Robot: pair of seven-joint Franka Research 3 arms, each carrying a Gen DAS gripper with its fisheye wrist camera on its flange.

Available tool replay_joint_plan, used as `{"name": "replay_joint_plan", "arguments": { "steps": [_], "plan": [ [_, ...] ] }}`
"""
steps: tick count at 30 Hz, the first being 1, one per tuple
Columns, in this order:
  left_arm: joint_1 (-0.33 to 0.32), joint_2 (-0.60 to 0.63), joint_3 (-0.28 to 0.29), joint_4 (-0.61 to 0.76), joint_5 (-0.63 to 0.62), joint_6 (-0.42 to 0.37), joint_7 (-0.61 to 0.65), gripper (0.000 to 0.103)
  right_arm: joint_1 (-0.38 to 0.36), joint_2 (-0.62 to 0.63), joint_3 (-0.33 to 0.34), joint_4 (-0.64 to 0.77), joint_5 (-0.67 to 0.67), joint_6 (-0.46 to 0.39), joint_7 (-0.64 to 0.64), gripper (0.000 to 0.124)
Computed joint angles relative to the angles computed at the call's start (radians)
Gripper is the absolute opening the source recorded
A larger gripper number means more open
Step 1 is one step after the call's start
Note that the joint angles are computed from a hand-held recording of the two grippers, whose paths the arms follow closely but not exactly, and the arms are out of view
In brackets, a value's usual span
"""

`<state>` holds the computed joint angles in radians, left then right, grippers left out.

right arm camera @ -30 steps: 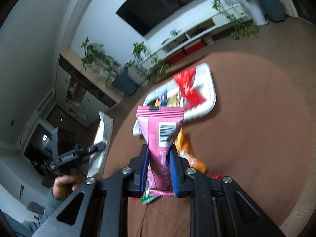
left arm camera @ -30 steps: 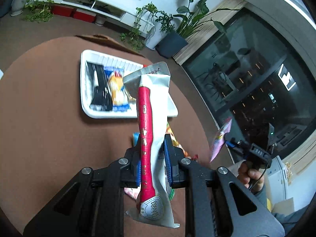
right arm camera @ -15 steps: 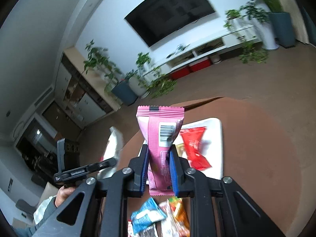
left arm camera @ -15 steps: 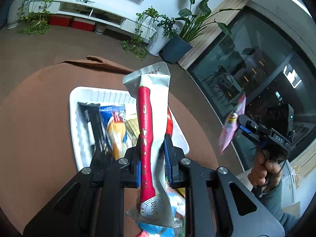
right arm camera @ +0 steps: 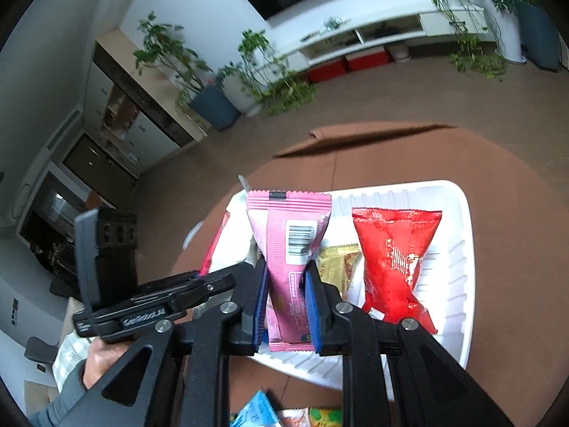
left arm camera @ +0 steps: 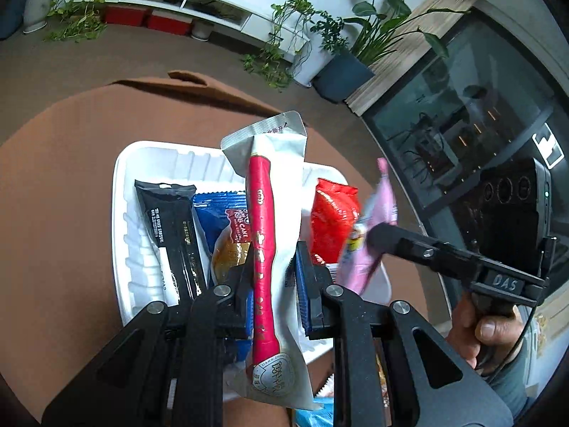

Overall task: Organize snacks
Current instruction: 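Carry the white-red pack with the left tool while the right tool carries the pink bar to the tray, then open both tools to drop the white-red pack and pink bar into the tray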

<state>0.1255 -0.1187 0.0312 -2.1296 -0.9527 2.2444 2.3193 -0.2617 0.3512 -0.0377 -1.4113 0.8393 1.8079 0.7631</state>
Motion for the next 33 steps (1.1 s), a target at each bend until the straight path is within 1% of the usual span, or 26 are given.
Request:
{"name": "replay_joint_plan", "arguments": {
  "steps": [3,6,9,18,21,24,27,28,29,30,31,33],
  "plan": [
    [-0.006,0.017,-0.010,-0.004,0.006,0.032,0.000,0.017,0.028,0.018,-0.003,0.003,-0.057,0.036,0.028,0.021],
    [-0.007,0.013,-0.014,-0.023,0.005,0.054,0.009,0.017,0.038,0.035,0.001,0.010,-0.084,0.047,0.051,0.021],
    [-0.009,0.014,-0.016,-0.030,0.027,0.060,-0.006,0.017,0.046,0.057,0.005,0.026,-0.112,0.062,0.066,0.021],
    [-0.020,0.041,-0.036,-0.015,0.057,0.110,-0.041,0.017,0.058,0.051,0.012,-0.009,-0.136,0.114,0.066,0.021],
    [-0.025,0.049,-0.043,-0.009,0.050,0.124,-0.046,0.018,0.062,0.033,0.012,-0.037,-0.137,0.132,0.068,0.021],
    [-0.027,0.030,-0.042,-0.034,0.048,0.138,-0.039,0.019,0.068,0.021,0.010,-0.058,-0.145,0.142,0.057,0.026],
    [-0.032,0.012,-0.038,-0.047,0.060,0.151,-0.049,0.025,0.075,0.007,0.008,-0.077,-0.152,0.154,0.047,0.029],
    [-0.036,0.017,-0.038,-0.042,0.060,0.157,-0.052,0.032,0.076,0.002,0.007,-0.083,-0.150,0.159,0.043,0.029],
    [-0.039,0.027,-0.038,-0.032,0.059,0.163,-0.053,0.046,0.076,-0.003,0.006,-0.088,-0.148,0.161,0.042,0.030],
    [-0.039,0.022,-0.037,-0.035,0.055,0.167,-0.050,0.052,0.076,-0.006,0.004,-0.091,-0.146,0.163,0.040,0.033],
    [-0.041,0.017,-0.036,-0.040,0.050,0.175,-0.046,0.057,0.077,-0.011,0.003,-0.096,-0.146,0.170,0.037,0.034],
    [-0.041,0.014,-0.030,-0.039,0.041,0.170,-0.036,0.057,0.077,-0.026,0.000,-0.112,-0.141,0.183,0.026,0.040]
  ]
}}
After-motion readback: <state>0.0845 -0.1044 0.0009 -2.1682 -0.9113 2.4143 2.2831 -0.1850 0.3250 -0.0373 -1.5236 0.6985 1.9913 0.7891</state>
